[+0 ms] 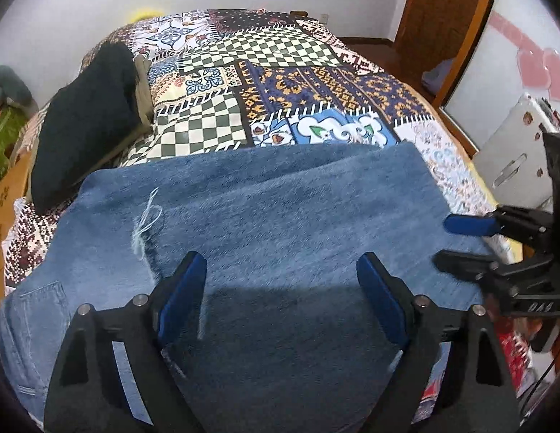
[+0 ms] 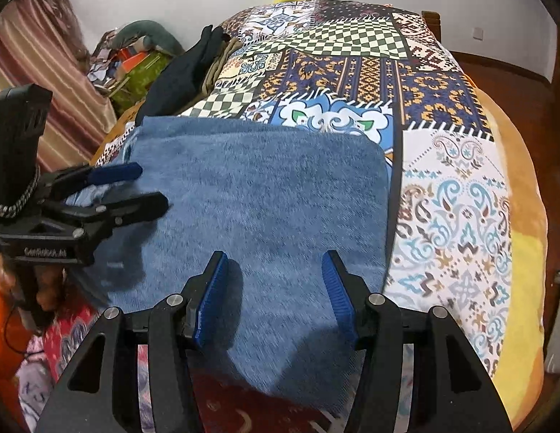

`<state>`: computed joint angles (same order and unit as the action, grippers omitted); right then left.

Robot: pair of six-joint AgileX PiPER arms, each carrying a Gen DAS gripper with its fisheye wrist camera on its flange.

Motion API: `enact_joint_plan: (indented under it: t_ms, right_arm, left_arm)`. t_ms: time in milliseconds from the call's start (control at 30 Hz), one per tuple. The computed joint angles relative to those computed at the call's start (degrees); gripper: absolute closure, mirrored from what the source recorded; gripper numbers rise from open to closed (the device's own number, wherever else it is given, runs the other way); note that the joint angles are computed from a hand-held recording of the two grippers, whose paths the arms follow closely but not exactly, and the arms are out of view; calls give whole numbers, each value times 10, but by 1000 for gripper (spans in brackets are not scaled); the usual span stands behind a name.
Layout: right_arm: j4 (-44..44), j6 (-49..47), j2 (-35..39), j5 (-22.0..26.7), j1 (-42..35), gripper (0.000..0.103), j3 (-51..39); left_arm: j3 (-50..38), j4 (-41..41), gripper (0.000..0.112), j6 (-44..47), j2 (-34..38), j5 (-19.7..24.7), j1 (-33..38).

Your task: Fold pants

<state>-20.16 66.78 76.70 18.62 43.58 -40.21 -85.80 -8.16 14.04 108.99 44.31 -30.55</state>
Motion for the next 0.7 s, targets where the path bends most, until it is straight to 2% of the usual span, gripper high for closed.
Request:
enact_joint_plan:
  t_ms: [100,333,533,700]
  right_arm:
    - [-16,31,-21,-1,8,53,23]
    - [-132,217,-56,25,60,53,52]
    - [-71,155,-56,92,63,53,11]
    - [-96,151,-50,129,74,53,-39]
  left_arm:
    - [21,-16,25,23,-14,-2,14]
    - [85,-38,24,56,-61,-18,41]
    - [128,-16,24,42,-120,-27,88]
    - [148,0,24,32,-176,-42,158]
